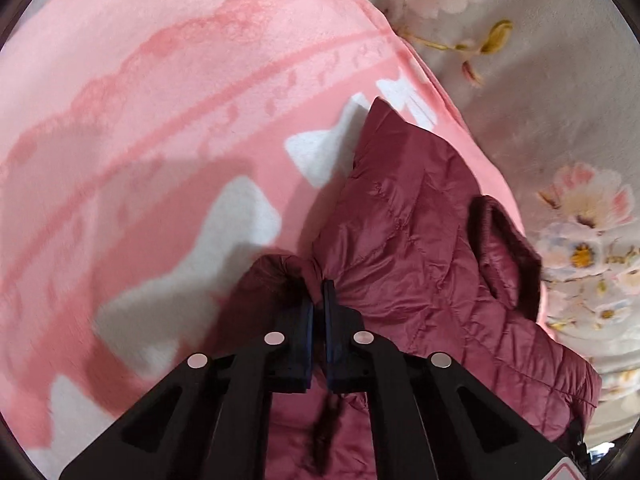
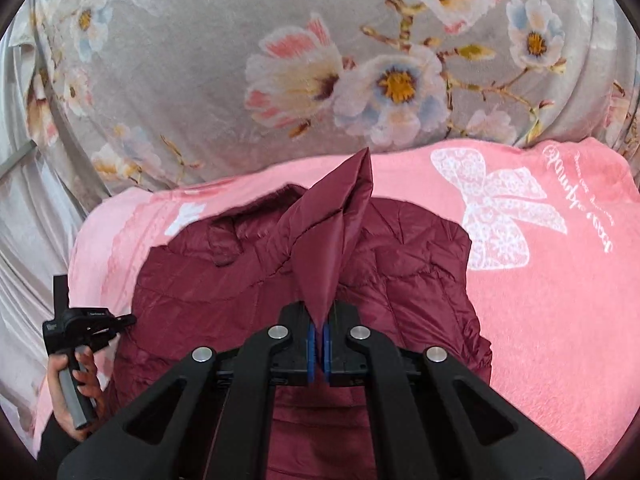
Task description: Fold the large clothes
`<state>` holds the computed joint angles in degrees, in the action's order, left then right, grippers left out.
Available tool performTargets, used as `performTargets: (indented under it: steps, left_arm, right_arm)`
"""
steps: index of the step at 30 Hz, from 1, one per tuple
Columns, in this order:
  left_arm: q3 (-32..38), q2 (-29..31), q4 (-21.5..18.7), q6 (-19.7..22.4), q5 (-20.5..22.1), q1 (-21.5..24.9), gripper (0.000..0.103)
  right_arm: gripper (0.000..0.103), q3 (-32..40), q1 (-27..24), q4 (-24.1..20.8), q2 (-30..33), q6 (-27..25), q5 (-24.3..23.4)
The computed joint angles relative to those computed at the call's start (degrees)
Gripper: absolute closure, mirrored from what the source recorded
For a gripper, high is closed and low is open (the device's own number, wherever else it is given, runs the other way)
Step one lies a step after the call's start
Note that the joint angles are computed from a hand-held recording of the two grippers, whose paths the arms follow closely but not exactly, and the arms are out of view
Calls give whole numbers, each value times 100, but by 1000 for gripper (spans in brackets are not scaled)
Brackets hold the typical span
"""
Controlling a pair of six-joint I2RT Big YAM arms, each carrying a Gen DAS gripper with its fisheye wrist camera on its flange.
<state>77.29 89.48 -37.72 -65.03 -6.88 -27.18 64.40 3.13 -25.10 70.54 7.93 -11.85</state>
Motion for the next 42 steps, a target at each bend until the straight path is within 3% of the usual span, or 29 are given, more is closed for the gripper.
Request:
performTargets:
  steps: [4, 10, 14, 20, 24, 26, 28, 32, 36, 39, 42]
  left_arm:
    - [-68, -207, -209, 231, -631, -140, 103]
    - [-265, -303, -371, 482, -1009, -316, 103]
    - [-434, -240, -174, 560, -1009, -323, 102]
    - [-318, -43, -253, 915, -1668, -530, 100]
    - [-74, 75, -711, 1022, -2025, -651, 93]
    - [-30, -47, -1067, 1052, -2236, -749, 92]
    - [-14, -189, -1310, 1125, -2430, -842, 85]
    - [347, -325, -1623, 1325, -2934, -1027, 84]
    - [1167, 140, -1399, 1888, -2464, -1133, 77]
    - [2013, 942, -1680, 2187, -2054, -1230, 76]
    - [2406, 1450, -1858, 2265, -1943, -1338, 76]
  right_arm:
    - [102, -189, 5, 65, 160, -28, 173]
    - [102, -625, 7, 131, 466, -133, 416]
    - [102, -819, -16, 341, 630, -99, 439]
    - [101, -952, 205, 587, 661, -282, 963]
    - [95, -917, 196, 411, 571, -291, 1019]
    - [80, -971, 143, 345, 361, -236, 1029]
    - [73, -1072, 42, 386, 34, -186, 888]
    - [73, -807, 68, 260, -158, -96, 594]
    - [73, -137, 522, 85, 326, -10, 435]
    - [73, 229, 883, -66, 782, -126, 645]
    - [73, 222, 1131, -48, 1047, -155, 864]
